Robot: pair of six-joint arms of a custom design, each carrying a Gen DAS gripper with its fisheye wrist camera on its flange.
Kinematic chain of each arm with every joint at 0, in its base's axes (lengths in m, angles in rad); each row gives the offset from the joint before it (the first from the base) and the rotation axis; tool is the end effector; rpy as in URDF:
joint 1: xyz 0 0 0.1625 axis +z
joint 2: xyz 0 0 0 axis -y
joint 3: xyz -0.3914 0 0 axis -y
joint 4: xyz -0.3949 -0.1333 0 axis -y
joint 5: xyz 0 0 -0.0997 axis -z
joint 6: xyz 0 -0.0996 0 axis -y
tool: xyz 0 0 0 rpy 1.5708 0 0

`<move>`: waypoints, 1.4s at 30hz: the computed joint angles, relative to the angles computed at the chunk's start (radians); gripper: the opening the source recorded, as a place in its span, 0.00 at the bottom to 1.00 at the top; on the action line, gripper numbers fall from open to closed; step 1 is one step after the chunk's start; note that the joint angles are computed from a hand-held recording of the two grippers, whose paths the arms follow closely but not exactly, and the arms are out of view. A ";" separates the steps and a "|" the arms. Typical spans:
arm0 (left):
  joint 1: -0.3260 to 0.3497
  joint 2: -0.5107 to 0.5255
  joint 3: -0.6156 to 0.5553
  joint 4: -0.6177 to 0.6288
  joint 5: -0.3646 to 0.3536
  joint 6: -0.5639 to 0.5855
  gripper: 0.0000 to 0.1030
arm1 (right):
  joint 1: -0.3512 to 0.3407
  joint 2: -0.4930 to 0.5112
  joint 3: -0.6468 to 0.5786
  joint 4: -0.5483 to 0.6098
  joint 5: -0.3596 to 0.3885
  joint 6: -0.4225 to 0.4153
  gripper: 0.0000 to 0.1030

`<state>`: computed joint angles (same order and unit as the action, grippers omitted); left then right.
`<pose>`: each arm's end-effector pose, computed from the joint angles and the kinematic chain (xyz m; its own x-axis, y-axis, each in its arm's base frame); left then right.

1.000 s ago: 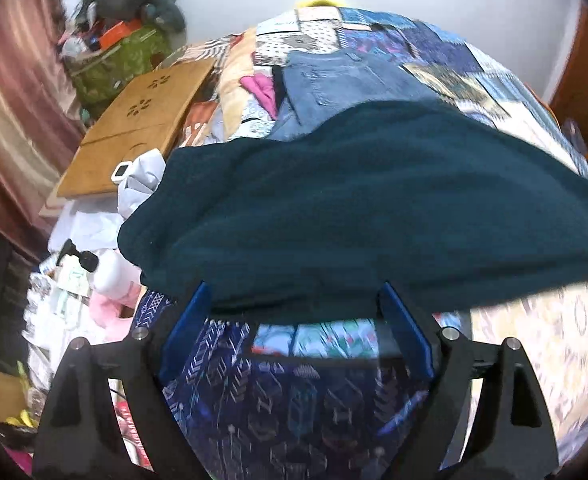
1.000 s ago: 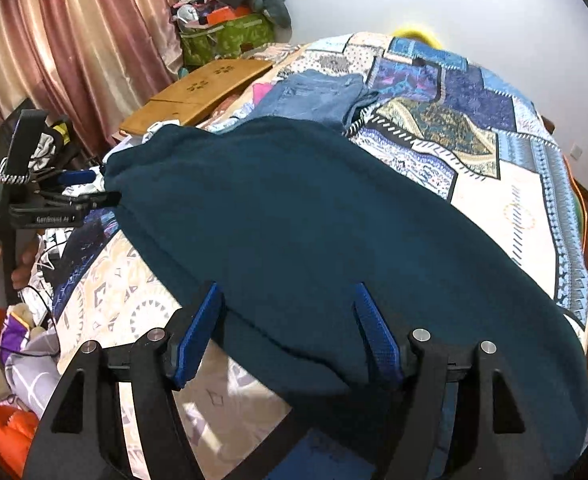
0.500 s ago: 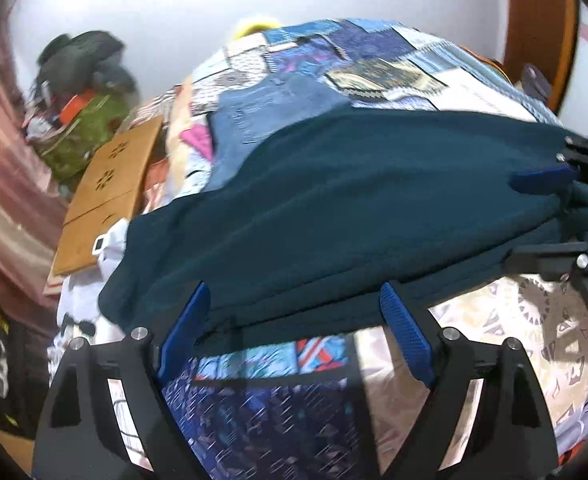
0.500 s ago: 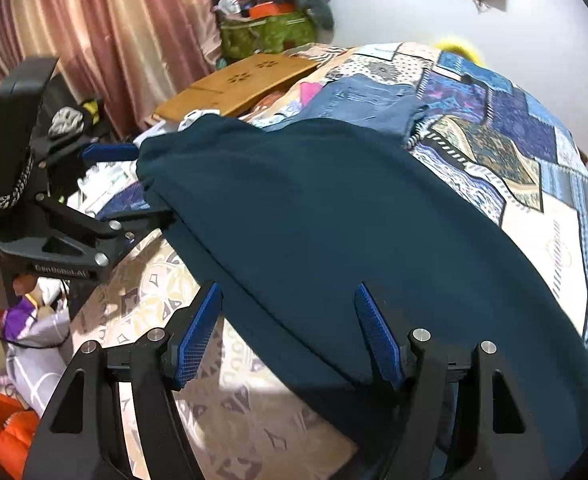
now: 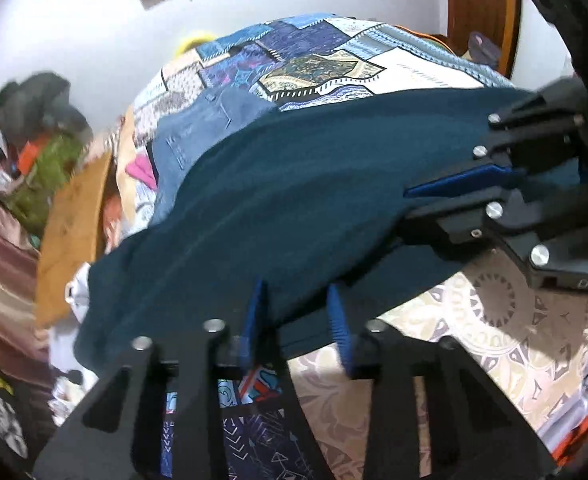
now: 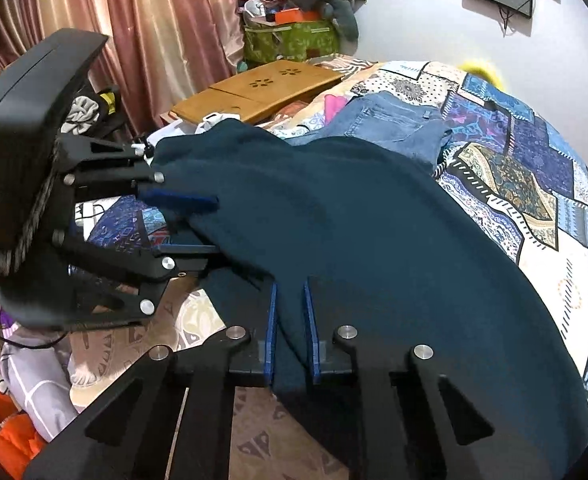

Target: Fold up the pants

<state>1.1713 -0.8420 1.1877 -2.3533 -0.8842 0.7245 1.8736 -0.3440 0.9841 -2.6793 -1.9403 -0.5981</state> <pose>-0.1127 -0.7721 0.2930 -0.3781 0.5935 -0.7105 0.8053 0.5895 0.0639 0.3363 -0.7499 0.0208 -0.6259 -0.5808 0.5205 -0.7484 0.6349 -0.1916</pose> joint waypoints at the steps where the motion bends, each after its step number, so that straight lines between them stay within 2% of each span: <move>1: -0.004 0.000 0.011 -0.024 0.013 0.005 0.23 | 0.000 -0.007 0.009 -0.004 0.008 0.005 0.10; 4: -0.007 -0.006 0.018 -0.041 0.013 -0.033 0.16 | 0.002 -0.019 0.030 -0.026 0.017 0.003 0.09; 8: 0.001 -0.027 -0.002 0.025 -0.042 -0.142 0.13 | 0.000 -0.036 0.070 -0.056 0.037 0.014 0.10; 13: -0.003 -0.063 0.038 0.017 -0.059 -0.154 0.12 | 0.000 -0.063 0.118 -0.078 0.059 0.044 0.10; 15: 0.000 -0.067 0.041 0.040 -0.065 -0.165 0.12 | -0.003 -0.068 0.119 -0.051 0.062 0.061 0.15; 19: 0.010 -0.062 0.018 0.100 -0.081 -0.213 0.13 | -0.018 -0.094 0.126 -0.006 0.098 0.127 0.16; 21: 0.009 -0.064 0.003 0.133 -0.093 -0.240 0.19 | -0.026 -0.116 0.146 -0.038 0.107 0.156 0.24; 22: 0.010 -0.066 -0.005 0.148 -0.102 -0.251 0.25 | -0.029 -0.122 0.154 -0.059 0.100 0.159 0.27; 24: 0.010 -0.070 -0.022 0.174 -0.128 -0.278 0.38 | -0.040 -0.134 0.174 -0.131 0.073 0.182 0.41; 25: 0.009 -0.075 -0.025 0.175 -0.136 -0.287 0.46 | -0.049 -0.142 0.183 -0.161 0.054 0.212 0.42; 27: 0.006 -0.083 -0.024 0.159 -0.141 -0.290 0.52 | -0.060 -0.149 0.189 -0.185 0.000 0.252 0.42; 32: -0.005 -0.079 -0.032 0.085 -0.119 -0.283 0.74 | -0.099 -0.203 0.260 -0.191 -0.112 0.354 0.42; 34: -0.005 -0.058 -0.057 0.069 -0.102 -0.277 0.77 | -0.115 -0.244 0.320 -0.210 -0.125 0.377 0.42; 36: -0.006 -0.030 -0.094 0.082 -0.083 -0.284 0.78 | -0.124 -0.288 0.391 -0.249 -0.147 0.399 0.47; 42: -0.002 0.069 -0.229 0.202 -0.095 -0.343 0.79 | -0.147 -0.443 0.609 -0.421 -0.218 0.462 0.48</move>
